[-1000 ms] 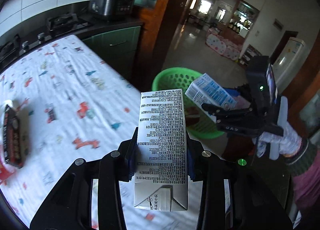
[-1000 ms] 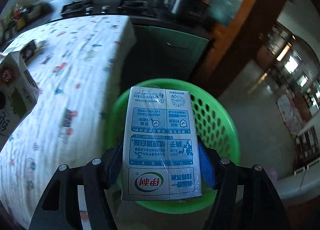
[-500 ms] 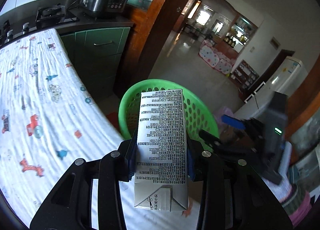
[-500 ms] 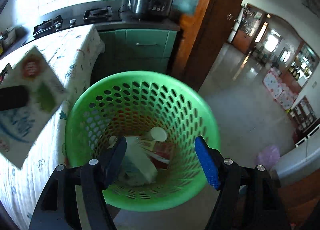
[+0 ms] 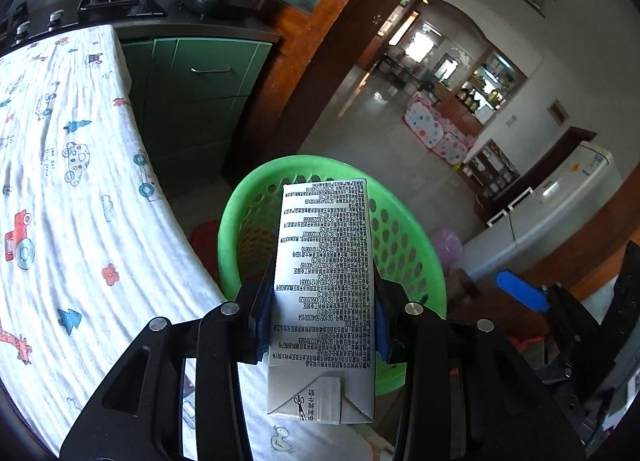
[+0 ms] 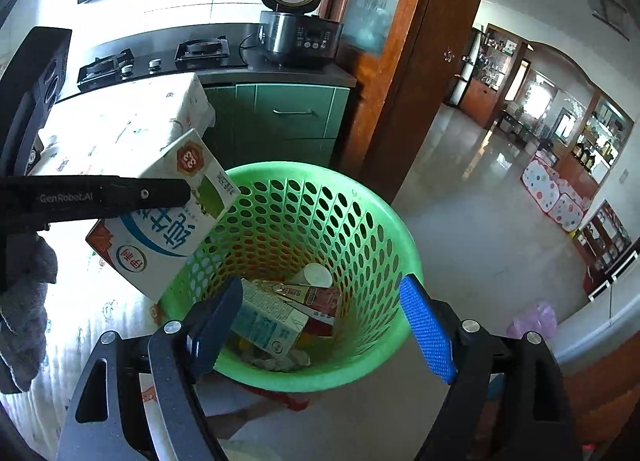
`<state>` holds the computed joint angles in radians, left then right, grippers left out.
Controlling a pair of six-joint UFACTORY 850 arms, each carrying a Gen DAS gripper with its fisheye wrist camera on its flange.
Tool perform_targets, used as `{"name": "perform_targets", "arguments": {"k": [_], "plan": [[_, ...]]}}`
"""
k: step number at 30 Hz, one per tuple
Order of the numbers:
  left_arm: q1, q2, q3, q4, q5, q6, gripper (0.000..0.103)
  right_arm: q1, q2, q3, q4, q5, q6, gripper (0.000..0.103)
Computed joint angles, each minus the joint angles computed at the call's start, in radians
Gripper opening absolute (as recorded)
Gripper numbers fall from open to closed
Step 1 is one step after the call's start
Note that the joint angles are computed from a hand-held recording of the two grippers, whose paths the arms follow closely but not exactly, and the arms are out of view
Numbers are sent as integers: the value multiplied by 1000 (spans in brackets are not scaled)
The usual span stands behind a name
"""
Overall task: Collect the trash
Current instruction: 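Carry both cartons over the green basket and open both tools, then move both tools back over the table toward the red snack cup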
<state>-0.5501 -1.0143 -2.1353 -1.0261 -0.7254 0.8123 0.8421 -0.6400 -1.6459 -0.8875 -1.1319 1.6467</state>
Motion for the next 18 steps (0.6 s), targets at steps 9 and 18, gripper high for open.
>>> {"name": "perform_targets", "arguments": {"k": [9,18], "plan": [[3,16,16,34,35,14,54,3,-26,-46,8,-12,-31,78],[16,196,265,45,356,126,54,10,-72,-130,-1,-7,-87,78]]}}
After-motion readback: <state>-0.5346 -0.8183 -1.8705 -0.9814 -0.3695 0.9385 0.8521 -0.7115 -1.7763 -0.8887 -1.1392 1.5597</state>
